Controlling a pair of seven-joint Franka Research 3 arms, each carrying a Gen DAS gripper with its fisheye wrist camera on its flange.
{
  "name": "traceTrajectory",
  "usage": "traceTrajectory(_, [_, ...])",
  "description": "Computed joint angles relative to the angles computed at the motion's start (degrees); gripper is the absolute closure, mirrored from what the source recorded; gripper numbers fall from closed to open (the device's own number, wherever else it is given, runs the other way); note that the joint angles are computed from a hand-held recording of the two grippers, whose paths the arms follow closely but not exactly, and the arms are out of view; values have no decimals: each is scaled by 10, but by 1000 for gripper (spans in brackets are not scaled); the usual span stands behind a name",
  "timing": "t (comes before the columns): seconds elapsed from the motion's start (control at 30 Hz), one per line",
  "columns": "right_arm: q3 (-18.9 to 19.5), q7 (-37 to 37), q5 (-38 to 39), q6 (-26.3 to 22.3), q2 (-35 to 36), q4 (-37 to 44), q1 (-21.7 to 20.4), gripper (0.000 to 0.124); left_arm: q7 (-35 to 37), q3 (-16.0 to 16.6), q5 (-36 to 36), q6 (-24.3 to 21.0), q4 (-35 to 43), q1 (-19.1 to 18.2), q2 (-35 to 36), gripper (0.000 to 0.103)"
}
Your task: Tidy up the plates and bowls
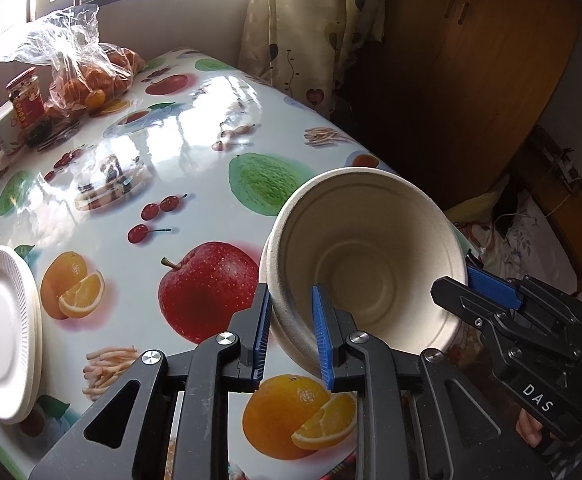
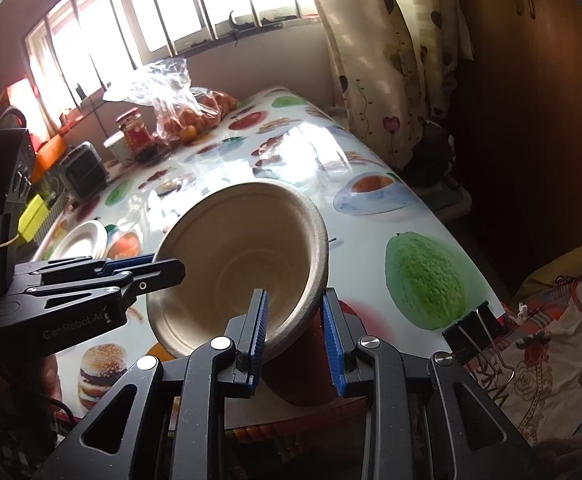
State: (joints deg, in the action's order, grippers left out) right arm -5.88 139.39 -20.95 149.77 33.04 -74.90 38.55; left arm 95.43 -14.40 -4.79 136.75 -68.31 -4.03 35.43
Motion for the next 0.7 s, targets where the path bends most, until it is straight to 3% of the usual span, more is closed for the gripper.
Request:
traceTrajectory(0.6, [-2,6,-3,-4,3,3,2,95,1,-1,2,1,1,-1,1,73])
traceTrajectory(0.7, [-1,6,-2,-1,3,3,1,93,2,-3,-2,4,0,1,1,68])
